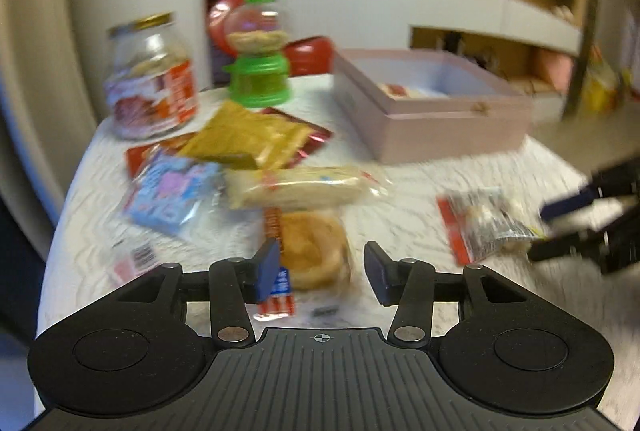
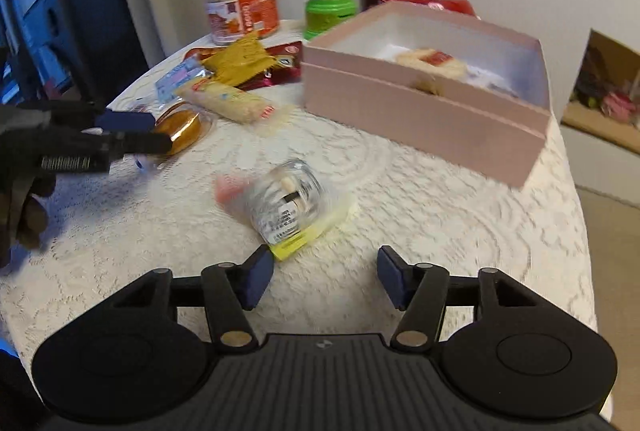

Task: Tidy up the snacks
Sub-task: 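Grasp the round bun packet with the left tool while the right grasps a clear packet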

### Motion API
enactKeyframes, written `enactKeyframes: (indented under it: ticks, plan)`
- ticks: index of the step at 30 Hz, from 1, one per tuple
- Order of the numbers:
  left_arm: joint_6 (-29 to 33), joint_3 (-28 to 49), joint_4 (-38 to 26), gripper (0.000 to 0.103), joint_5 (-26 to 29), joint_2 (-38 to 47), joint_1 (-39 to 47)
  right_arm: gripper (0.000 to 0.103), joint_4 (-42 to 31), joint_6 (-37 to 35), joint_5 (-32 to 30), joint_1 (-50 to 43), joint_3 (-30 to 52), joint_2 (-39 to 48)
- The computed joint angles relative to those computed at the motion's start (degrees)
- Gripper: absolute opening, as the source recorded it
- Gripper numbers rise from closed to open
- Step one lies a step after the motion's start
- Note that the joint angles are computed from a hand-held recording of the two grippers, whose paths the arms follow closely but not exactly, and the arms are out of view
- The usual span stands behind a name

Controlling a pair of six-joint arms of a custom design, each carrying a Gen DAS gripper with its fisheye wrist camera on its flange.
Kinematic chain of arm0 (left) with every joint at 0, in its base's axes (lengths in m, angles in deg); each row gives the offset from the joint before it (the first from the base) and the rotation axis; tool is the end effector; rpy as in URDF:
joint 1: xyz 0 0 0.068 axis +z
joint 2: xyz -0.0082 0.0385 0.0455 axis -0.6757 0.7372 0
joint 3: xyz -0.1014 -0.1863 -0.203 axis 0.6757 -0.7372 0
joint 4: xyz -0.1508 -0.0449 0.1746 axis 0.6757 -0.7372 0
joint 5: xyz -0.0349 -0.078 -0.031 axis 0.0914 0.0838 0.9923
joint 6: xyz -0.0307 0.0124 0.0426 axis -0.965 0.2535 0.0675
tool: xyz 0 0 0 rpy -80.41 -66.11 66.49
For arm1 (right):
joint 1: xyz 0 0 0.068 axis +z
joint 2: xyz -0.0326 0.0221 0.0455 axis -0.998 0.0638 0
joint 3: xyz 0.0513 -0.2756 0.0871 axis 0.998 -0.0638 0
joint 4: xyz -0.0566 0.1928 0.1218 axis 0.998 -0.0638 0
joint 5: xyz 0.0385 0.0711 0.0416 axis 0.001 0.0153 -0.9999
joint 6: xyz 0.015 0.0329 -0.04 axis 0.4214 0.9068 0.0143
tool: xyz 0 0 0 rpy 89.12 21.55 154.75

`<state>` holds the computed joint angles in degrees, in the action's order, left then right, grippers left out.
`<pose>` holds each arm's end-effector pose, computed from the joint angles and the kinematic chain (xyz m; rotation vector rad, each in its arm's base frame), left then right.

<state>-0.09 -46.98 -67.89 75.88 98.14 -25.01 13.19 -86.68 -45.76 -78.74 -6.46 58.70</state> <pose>0.1424 0.0328 0.2091 0.1717 2.2206 -0.0409 0.2060 0.0425 0.1880 -0.7207 2.2911 0.4368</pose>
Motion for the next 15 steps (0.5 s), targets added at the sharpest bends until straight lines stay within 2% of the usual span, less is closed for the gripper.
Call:
enactKeyframes:
  ticks: [3, 8, 11, 13, 15]
  plan:
    - [-2.89, 0.09, 2.24, 0.057, -6.84, 1.76, -3.7, 0.066, 0.84, 0.43, -2.24, -0.5, -0.27, -0.34]
    - [-7.72, 2.6, 6.21, 0.066, -3.79, 11.17, 0.37, 0.077, 5.1, -1.25, -3.92, 3.78, -0.12, -0.86]
    - [-8.79, 3.15, 6.84, 0.066, -2.61, 13.38, 0.61, 0.078, 6.53, -1.76, -0.24, 8.12, 2.96, 4.01]
    - [-8.51, 3.59, 3.79, 0.062, -2.26, 11.31, 0.54, 0.081, 6.99, -1.68, 3.3, 10.38, 4.99, 7.65]
    - [-7.99, 3.29, -0.44, 0.062, 2.75, 8.2, 2.53, 0.081, 7.81, -2.18, 3.74, 10.35, 4.93, 8.34]
